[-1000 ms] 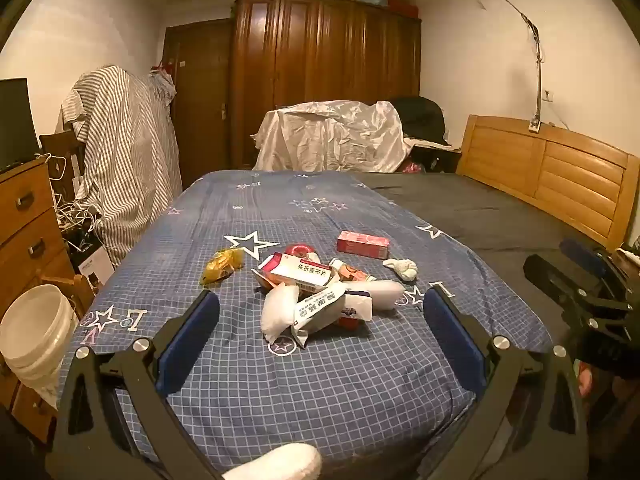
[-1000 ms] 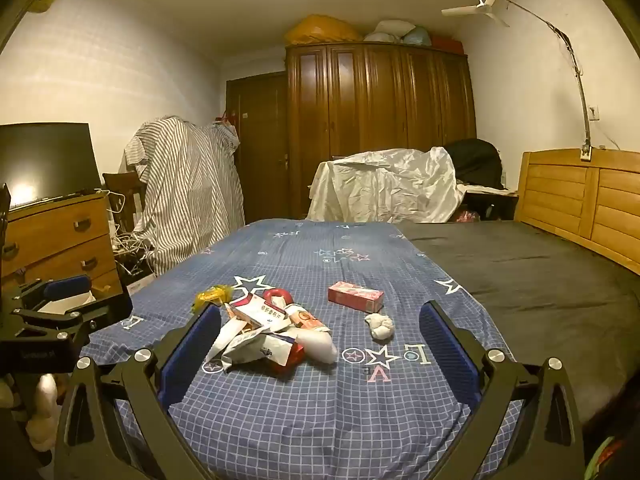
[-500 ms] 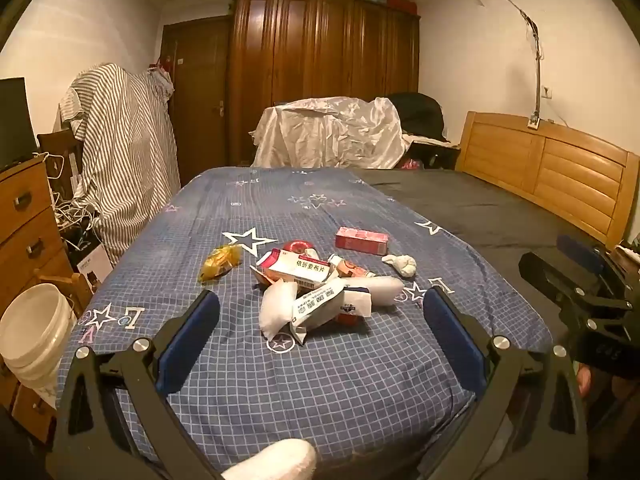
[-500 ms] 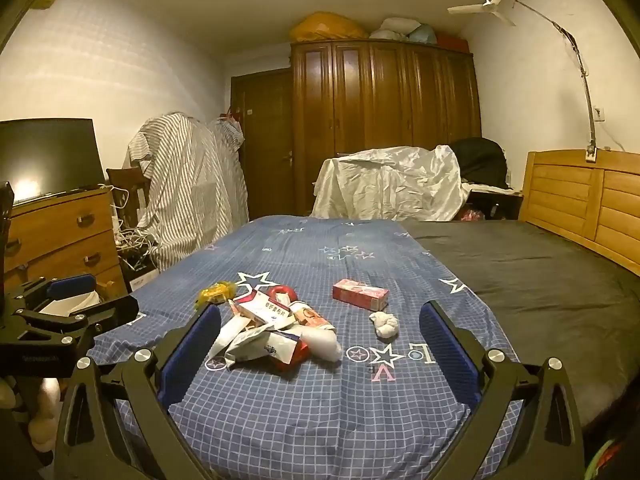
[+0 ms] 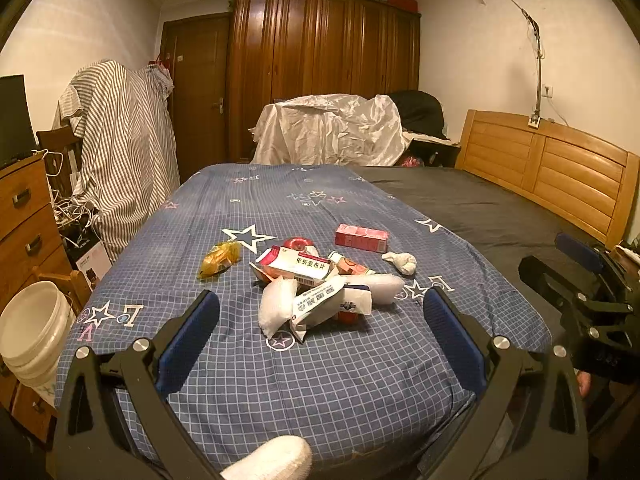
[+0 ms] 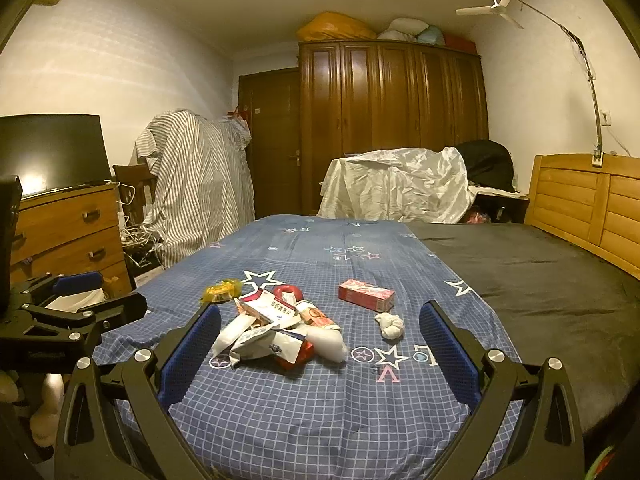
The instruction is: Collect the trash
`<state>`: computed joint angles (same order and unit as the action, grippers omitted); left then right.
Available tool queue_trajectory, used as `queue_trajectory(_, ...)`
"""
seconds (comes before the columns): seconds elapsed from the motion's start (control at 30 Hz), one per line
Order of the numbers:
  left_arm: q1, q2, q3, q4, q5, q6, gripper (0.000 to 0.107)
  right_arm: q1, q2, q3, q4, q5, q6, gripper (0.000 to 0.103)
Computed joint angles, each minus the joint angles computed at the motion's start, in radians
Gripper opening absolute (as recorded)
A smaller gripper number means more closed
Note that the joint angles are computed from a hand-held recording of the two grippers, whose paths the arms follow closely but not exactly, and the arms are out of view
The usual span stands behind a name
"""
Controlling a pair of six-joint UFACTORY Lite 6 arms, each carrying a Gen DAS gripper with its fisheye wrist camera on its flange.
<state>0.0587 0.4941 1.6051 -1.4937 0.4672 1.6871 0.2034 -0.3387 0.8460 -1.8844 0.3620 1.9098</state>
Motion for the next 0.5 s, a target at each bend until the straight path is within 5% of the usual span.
queue_trajectory(0.5, 0.005, 0.014, 0.016, 0.026, 0.002, -0.029, 0.098, 0.005, 0.006, -0.003, -0.017, 0.004, 0.019, 0.099)
